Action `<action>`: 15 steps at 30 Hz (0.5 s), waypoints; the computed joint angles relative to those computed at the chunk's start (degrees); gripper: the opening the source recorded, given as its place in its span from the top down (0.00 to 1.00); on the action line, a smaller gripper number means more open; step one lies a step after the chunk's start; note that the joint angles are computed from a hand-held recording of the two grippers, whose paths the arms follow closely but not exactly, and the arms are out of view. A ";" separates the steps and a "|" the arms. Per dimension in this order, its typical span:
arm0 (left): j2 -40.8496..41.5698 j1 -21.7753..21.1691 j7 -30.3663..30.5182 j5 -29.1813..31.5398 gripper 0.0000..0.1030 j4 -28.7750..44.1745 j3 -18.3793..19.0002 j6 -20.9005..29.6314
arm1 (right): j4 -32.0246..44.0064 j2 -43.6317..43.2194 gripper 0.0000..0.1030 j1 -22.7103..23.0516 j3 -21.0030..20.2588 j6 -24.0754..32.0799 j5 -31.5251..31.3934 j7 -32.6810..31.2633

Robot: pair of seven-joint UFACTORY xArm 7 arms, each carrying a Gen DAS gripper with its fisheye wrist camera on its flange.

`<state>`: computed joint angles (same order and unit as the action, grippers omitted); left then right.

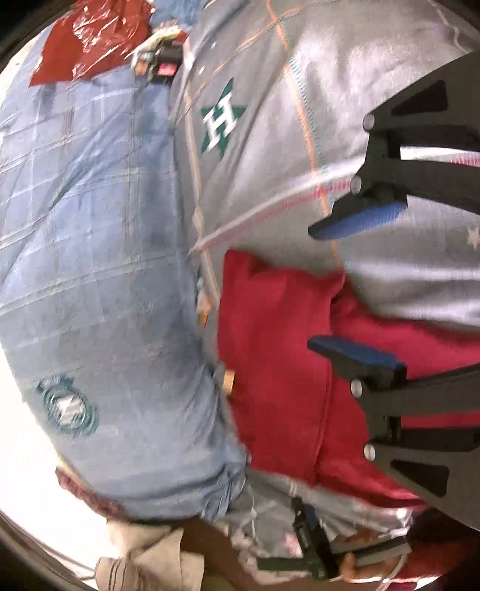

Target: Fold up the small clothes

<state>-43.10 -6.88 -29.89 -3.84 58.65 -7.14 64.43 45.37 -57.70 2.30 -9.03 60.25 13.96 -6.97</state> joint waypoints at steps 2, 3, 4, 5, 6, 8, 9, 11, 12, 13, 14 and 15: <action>-1.69 -0.63 0.09 -0.62 0.43 -1.08 0.04 0.52 | -0.28 0.68 0.42 1.47 0.95 -0.93 0.92 -0.34; -2.12 -0.74 0.17 -0.43 0.42 -1.44 -0.32 0.92 | -0.98 1.47 0.42 2.17 2.03 -2.63 1.36 -0.36; -2.26 -0.66 0.01 0.04 0.42 -1.74 -1.00 1.49 | -1.57 2.18 0.42 2.71 2.74 -4.01 1.72 -0.24; -2.29 -0.64 -0.15 0.32 0.42 -1.93 -1.37 2.12 | -1.80 3.74 0.43 3.40 3.57 -5.01 2.06 0.09; -2.32 -0.68 -0.38 0.43 0.42 -2.27 -1.65 2.58 | -1.66 5.26 0.44 3.87 4.37 -5.23 1.90 0.39; -2.97 -0.97 -0.83 0.29 0.42 -3.28 -1.83 3.54 | -1.96 7.20 0.44 4.30 5.69 -6.48 0.90 0.26; -3.58 -1.08 -0.96 0.34 0.42 -3.79 -1.87 3.86 | -2.19 8.12 0.44 4.09 6.74 -6.70 -0.28 0.40; -5.42 -1.27 -0.98 0.86 0.42 -5.12 -2.19 5.03 | -1.84 10.77 0.44 3.74 7.67 -5.03 -3.79 1.76; -6.30 -1.31 -0.90 1.26 0.42 -5.64 -2.44 5.63 | -2.66 10.26 0.44 3.22 8.15 -6.36 -3.44 0.89; -7.19 -1.35 -0.71 1.70 0.42 -6.12 -2.64 6.26 | -2.72 9.66 0.44 3.42 8.14 -6.38 -3.76 0.77; -7.84 -1.36 -0.57 2.00 0.42 -6.34 -2.79 6.80 | -1.88 9.48 0.44 3.67 7.92 -4.47 -4.00 0.79; -8.58 -1.31 -0.49 2.36 0.42 -6.70 -2.99 7.32 | -1.59 9.05 0.44 3.88 7.71 -3.52 -3.90 0.91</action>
